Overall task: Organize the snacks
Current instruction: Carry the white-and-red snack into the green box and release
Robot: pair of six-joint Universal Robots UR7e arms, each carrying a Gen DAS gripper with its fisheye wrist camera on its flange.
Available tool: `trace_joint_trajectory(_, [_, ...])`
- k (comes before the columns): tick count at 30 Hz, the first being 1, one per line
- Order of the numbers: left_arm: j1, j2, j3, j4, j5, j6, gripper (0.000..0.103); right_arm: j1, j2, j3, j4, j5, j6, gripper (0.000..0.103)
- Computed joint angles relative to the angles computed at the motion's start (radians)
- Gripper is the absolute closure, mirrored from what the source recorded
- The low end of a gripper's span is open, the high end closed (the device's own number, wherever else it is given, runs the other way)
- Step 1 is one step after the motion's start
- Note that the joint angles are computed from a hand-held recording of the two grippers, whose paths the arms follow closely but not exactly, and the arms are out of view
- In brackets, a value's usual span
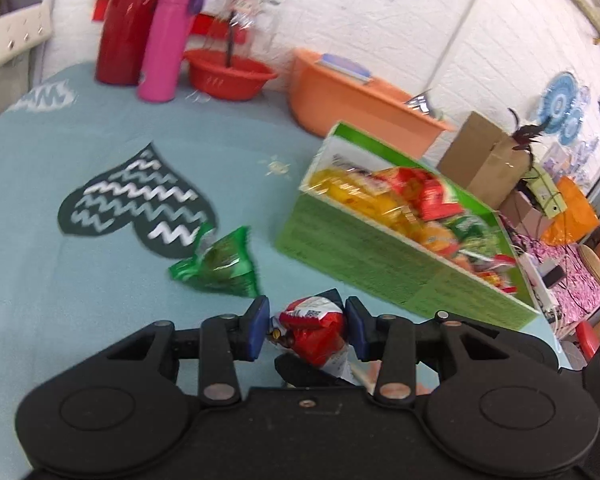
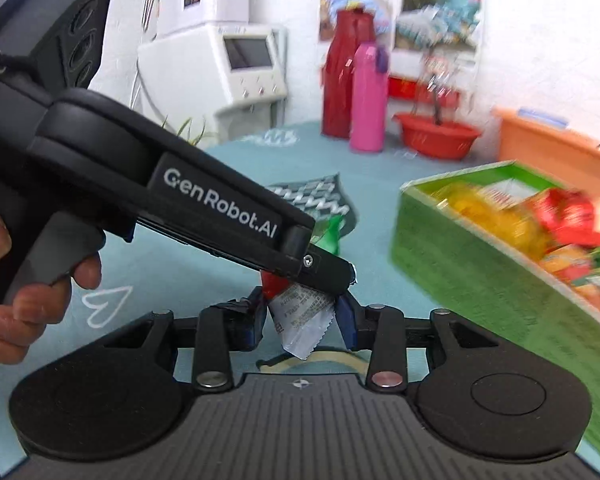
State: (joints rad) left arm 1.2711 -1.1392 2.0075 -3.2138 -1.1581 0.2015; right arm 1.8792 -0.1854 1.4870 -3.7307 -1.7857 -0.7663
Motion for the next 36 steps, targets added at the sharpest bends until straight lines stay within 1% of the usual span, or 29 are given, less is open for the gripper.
trace_joint_trajectory(3, [-0.045, 0.003, 0.015, -0.029, 0.001, 0.03, 0.016, 0.001, -0.025, 0.057, -0.103, 0.002, -0.007, 0.038])
trace_joint_trajectory(7, [-0.094, 0.024, 0.005, -0.033, -0.014, 0.055, 0.016, -0.009, -0.065, 0.128, -0.22, 0.01, -0.014, 0.038])
trace_joint_trajectory(12, [-0.132, 0.085, -0.052, -0.011, -0.055, 0.064, 0.016, -0.033, -0.106, 0.182, -0.336, 0.013, -0.024, 0.038])
trace_joint_trajectory(17, [-0.159, 0.176, -0.13, 0.011, -0.106, 0.075, 0.016, -0.062, -0.137, 0.221, -0.444, -0.007, -0.022, 0.038])
trace_joint_trajectory(22, [-0.166, 0.267, -0.221, 0.048, -0.16, 0.084, 0.016, -0.097, -0.164, 0.235, -0.502, -0.024, -0.004, 0.038])
trace_joint_trajectory(25, [-0.16, 0.318, -0.28, 0.067, -0.191, 0.103, 0.015, -0.12, -0.174, 0.243, -0.536, -0.024, 0.0, 0.038])
trace_joint_trajectory(27, [-0.153, 0.348, -0.319, 0.082, -0.208, 0.104, 0.015, -0.133, -0.179, 0.238, -0.538, -0.026, 0.012, 0.038])
trace_joint_trajectory(29, [-0.144, 0.372, -0.35, 0.089, -0.217, 0.115, 0.013, -0.144, -0.175, 0.217, -0.532, -0.027, 0.011, 0.038])
trace_joint_trajectory(30, [-0.14, 0.384, -0.362, 0.088, -0.212, 0.125, 0.008, -0.149, -0.172, 0.208, -0.526, -0.026, 0.011, 0.037])
trace_joint_trajectory(31, [-0.139, 0.395, -0.37, 0.08, -0.199, 0.128, 0.0, -0.156, -0.17, 0.198, -0.516, -0.024, 0.014, 0.035])
trace_joint_trajectory(32, [-0.137, 0.401, -0.372, 0.073, -0.182, 0.124, 0.0, -0.165, -0.169, 0.193, -0.499, -0.019, 0.021, 0.029])
trace_joint_trajectory(33, [-0.136, 0.402, -0.366, 0.053, -0.163, 0.112, 0.0, -0.171, -0.168, 0.187, -0.479, -0.022, 0.03, 0.025])
trace_joint_trajectory(34, [-0.133, 0.398, -0.352, 0.023, -0.152, 0.101, 0.0, -0.175, -0.168, 0.183, -0.463, -0.035, 0.039, 0.013])
trace_joint_trajectory(35, [-0.129, 0.394, -0.34, 0.0, -0.154, 0.095, 0.0, -0.179, -0.166, 0.187, -0.468, -0.041, 0.043, 0.006])
trace_joint_trajectory(36, [-0.123, 0.385, -0.331, -0.007, -0.162, 0.092, 0.0, -0.18, -0.156, 0.186, -0.492, -0.033, 0.038, 0.002])
